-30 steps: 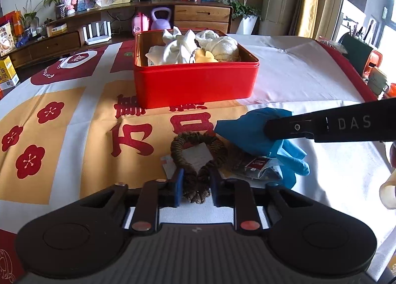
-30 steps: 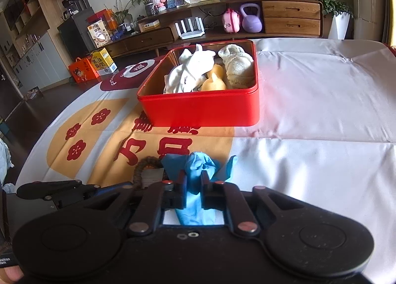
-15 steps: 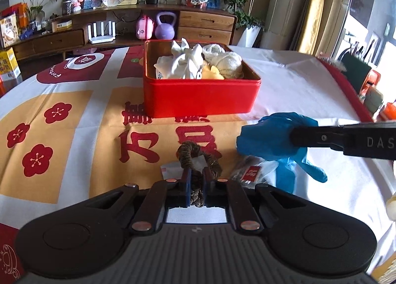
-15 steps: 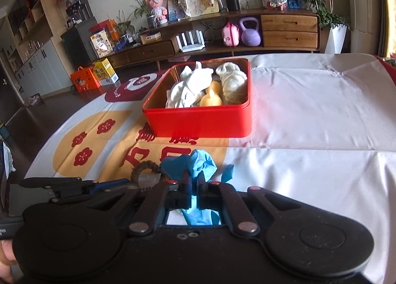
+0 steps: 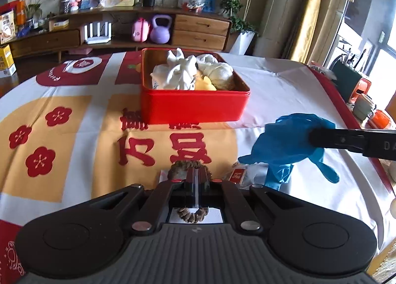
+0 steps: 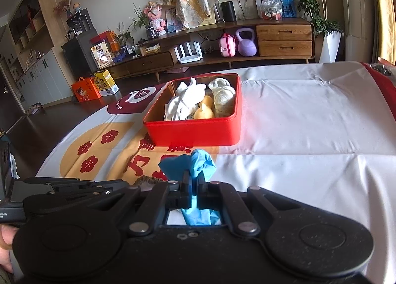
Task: Organize soft objects
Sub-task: 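Grasp the beaded bracelet with the left tool while the right tool grasps the blue rubber gloves, then lift the bracelet and blue gloves and carry them toward the red tin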
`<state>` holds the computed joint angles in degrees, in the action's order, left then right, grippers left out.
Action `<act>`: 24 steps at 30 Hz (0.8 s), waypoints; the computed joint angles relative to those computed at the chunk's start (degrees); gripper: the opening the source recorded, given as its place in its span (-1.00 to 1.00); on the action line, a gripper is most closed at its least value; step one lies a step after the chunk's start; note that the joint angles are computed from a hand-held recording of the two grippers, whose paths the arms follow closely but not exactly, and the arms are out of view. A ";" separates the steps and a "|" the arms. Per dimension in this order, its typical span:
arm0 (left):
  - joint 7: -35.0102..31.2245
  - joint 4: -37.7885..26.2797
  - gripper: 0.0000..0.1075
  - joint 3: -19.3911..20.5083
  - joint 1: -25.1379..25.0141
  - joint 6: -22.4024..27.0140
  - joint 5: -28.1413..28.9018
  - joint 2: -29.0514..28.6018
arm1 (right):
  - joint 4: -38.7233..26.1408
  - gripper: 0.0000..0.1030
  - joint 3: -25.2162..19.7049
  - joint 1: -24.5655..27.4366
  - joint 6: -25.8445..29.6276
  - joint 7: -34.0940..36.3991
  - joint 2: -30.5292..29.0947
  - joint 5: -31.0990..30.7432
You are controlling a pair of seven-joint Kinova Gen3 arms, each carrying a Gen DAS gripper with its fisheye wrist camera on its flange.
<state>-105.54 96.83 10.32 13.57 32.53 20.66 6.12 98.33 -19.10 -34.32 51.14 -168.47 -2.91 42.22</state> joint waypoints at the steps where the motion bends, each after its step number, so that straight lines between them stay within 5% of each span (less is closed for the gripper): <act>1: -0.35 -0.03 -0.95 0.01 -0.15 0.35 0.20 0.07 | 0.20 -0.96 0.05 0.02 -0.15 -0.01 -0.05 -0.19; 8: 1.10 -2.46 -0.71 -0.15 1.05 2.39 -3.61 2.34 | 1.69 -0.96 0.44 0.82 -2.24 -0.22 -0.43 -1.22; 13: -0.38 -2.49 0.16 0.37 0.30 1.33 -3.10 3.52 | 2.53 -0.96 0.82 1.61 -3.69 0.22 -0.46 -2.11; 21: 1.36 -4.41 0.14 0.17 -0.03 1.73 -2.98 6.23 | 3.42 -0.96 0.94 2.34 -4.83 0.02 -0.24 -2.89; 24: 2.53 -5.62 -0.16 -0.07 0.26 2.40 -4.44 7.32 | 3.42 -0.96 1.12 2.40 -5.05 0.41 0.02 -3.15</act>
<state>-103.02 91.21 10.24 13.83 34.92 16.22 13.44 101.76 -17.98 -31.93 46.09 -168.06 -2.89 39.07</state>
